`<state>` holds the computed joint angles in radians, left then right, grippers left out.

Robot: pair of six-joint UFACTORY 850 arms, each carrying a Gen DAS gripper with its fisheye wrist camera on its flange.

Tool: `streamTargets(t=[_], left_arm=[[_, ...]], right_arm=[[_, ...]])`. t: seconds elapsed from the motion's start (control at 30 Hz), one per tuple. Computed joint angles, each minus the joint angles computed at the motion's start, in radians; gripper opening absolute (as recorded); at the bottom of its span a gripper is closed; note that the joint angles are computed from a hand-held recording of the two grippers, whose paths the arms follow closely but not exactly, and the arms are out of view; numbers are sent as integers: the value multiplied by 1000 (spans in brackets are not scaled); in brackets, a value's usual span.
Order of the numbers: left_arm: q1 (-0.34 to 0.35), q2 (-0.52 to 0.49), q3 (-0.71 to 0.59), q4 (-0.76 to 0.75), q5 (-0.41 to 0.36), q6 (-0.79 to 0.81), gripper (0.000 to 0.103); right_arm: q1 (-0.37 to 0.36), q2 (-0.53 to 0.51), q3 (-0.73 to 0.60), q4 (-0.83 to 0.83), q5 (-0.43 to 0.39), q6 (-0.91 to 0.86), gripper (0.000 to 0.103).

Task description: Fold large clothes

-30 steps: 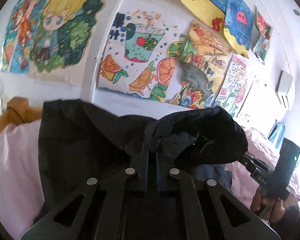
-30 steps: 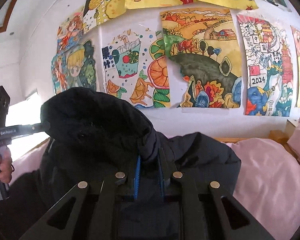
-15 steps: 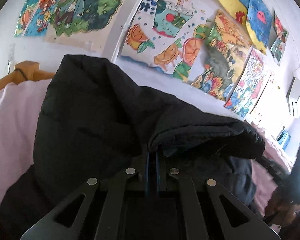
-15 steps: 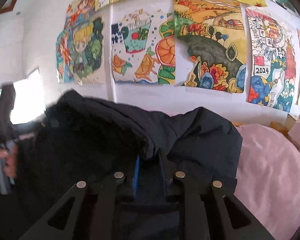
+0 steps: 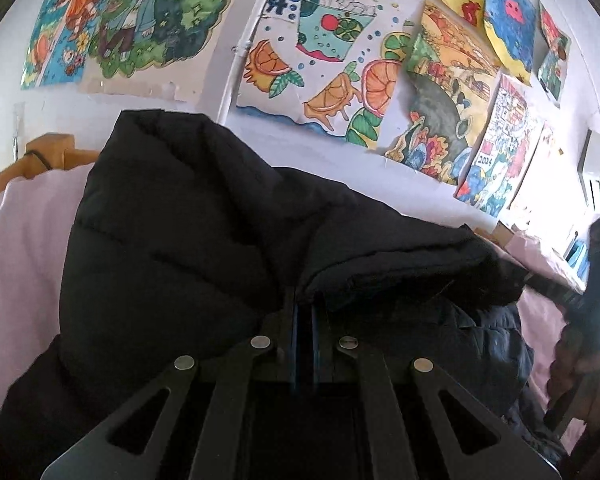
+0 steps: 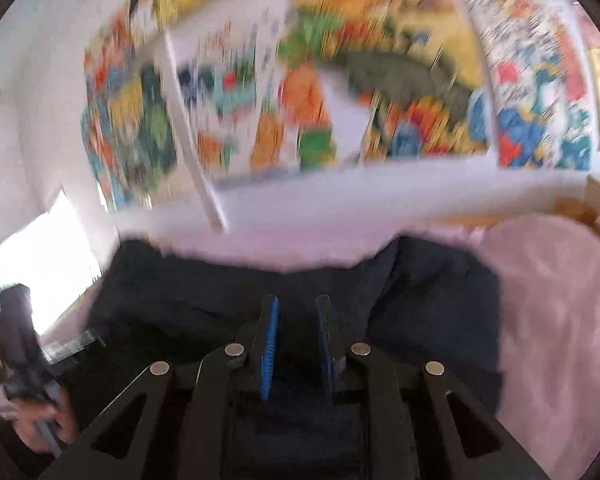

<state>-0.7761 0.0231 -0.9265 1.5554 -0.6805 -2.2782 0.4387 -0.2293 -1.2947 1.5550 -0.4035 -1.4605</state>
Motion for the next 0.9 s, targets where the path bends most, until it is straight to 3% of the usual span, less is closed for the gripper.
streamTargets(t=[0.1, 0.2, 0.3, 0.37, 0.43, 0.57, 0.67, 0.77, 0.83, 0.9], left_arm=[[-24, -17, -31, -59, -56, 112, 6], [-41, -23, -48, -97, -77, 188, 8], [-57, -8, -39, -109, -79, 191, 13], [-76, 7, -30, -112, -98, 179, 23], [-101, 34, -8, -74, -124, 134, 41], [-150, 65, 11, 54, -205, 49, 57], [-128, 19, -58, 53, -215, 77, 63], [-84, -77, -173, -128, -234, 257, 63], [-47, -129, -219, -254, -216, 359, 63], [-20, -136, -200, -276, -161, 343, 64]], right_arm=[[36, -11, 19, -65, 78, -36, 18], [57, -8, 56, 28, 141, -225, 17], [52, -6, 79, 89, 140, -303, 17], [50, -8, 79, 94, 135, -303, 17], [53, -7, 83, 117, 138, -327, 17], [59, 0, 101, 243, 145, -451, 17], [58, 1, 116, 355, 133, -545, 17], [61, 5, 127, 428, 134, -618, 17], [59, 7, 134, 460, 126, -648, 17], [53, 5, 137, 462, 108, -646, 17]])
